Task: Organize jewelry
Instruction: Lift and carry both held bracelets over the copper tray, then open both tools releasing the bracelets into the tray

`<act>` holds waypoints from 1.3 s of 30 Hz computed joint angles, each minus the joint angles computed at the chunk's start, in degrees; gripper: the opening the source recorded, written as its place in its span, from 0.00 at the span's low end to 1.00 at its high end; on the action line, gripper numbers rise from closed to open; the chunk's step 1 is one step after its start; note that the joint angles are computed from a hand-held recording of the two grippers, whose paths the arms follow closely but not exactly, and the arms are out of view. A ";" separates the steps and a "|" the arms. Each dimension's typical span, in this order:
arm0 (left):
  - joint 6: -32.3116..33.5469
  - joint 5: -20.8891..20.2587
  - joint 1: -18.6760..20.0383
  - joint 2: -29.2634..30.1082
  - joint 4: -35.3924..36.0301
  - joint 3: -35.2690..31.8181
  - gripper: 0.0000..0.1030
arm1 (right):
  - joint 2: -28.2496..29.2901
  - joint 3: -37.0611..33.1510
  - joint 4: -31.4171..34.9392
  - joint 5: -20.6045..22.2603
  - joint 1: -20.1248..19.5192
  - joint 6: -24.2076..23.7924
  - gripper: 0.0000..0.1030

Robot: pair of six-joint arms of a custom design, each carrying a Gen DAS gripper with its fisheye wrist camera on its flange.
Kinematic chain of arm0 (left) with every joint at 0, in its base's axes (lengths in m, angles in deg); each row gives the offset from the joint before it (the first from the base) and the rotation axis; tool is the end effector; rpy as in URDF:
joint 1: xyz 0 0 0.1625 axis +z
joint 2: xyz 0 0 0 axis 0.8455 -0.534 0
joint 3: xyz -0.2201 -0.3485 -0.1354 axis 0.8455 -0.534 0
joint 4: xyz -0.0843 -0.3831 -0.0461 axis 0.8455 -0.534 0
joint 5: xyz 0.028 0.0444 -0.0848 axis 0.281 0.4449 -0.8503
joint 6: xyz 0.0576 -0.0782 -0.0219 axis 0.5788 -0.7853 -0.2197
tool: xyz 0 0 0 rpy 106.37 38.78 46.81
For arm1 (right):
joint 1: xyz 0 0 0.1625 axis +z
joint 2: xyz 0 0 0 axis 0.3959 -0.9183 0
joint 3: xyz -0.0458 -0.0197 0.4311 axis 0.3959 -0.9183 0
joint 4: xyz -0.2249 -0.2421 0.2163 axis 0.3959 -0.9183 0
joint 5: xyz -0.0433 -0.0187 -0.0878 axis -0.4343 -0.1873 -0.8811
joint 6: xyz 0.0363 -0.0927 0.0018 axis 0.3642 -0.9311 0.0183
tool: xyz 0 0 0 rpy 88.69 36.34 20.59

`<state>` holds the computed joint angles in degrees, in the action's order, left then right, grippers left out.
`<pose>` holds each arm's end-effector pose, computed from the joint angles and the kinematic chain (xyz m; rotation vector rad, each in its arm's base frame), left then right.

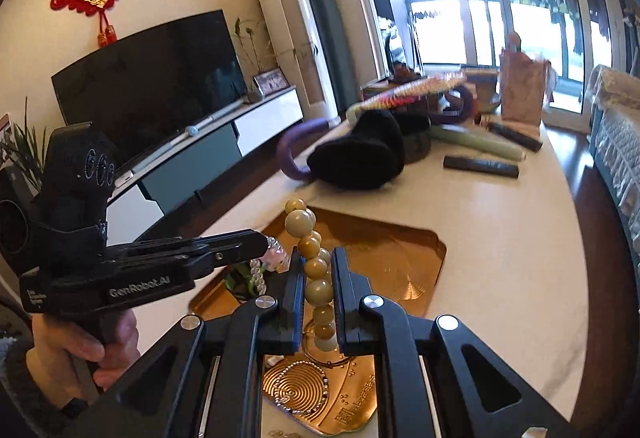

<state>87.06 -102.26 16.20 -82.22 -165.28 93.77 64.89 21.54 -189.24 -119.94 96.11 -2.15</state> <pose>-0.0392 -0.6946 0.4039 0.7346 2.7157 -0.8014 0.4586 -0.6360 0.0110 0.6553 -2.5184 1.0625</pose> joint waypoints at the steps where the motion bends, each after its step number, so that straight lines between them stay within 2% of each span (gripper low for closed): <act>1: -0.40 0.20 0.23 0.71 0.06 -0.50 0.07 | 0.14 -0.04 0.38 0.67 -0.48 0.34 0.11; 10: 0.57 4.83 0.77 3.77 -2.89 -0.92 0.07 | 2.40 -2.28 6.60 1.27 -4.19 4.38 0.11; 21: 1.53 11.07 -0.26 4.22 -5.49 1.13 0.08 | 3.48 -2.89 6.74 -0.96 -5.28 4.62 0.11; 23: 1.93 12.43 -0.70 4.18 -5.82 1.59 0.17 | 3.66 -3.37 7.32 -1.68 -5.26 4.55 0.12; 24: 1.43 13.48 -0.95 4.15 -5.83 1.78 0.37 | 3.60 -3.47 7.98 -1.97 -5.30 5.21 0.16; 25: 1.19 13.99 -1.08 3.96 -6.49 2.18 0.61 | 3.42 -3.58 9.25 -2.48 -5.31 6.69 0.27; 26: 1.61 13.89 -1.15 3.49 -8.57 3.19 0.69 | 3.12 -3.18 9.32 -2.00 -5.32 7.19 0.29; 27: 2.22 13.52 -1.18 3.23 -10.03 3.67 0.73 | 2.74 -2.33 8.12 -1.24 -5.30 6.92 0.29; 30: 3.11 13.63 -1.64 2.11 -12.51 5.18 0.73 | 2.09 -1.10 6.60 -2.52 -4.57 7.15 0.36; 35: 4.13 12.15 -2.44 -0.55 -12.75 7.88 0.73 | 0.41 1.66 4.10 -2.14 -3.39 7.28 0.39; 37: 6.01 12.90 -3.16 -1.94 -15.84 10.40 0.73 | -0.11 2.71 2.60 -2.75 -2.65 7.22 0.49; 39: 6.29 12.88 -3.65 -3.37 -15.72 11.91 0.73 | -0.67 3.92 1.16 -2.90 -1.97 7.14 0.55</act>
<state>93.35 -89.38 12.55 -85.58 -181.00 105.68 64.22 25.46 -188.09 -122.84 94.15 4.99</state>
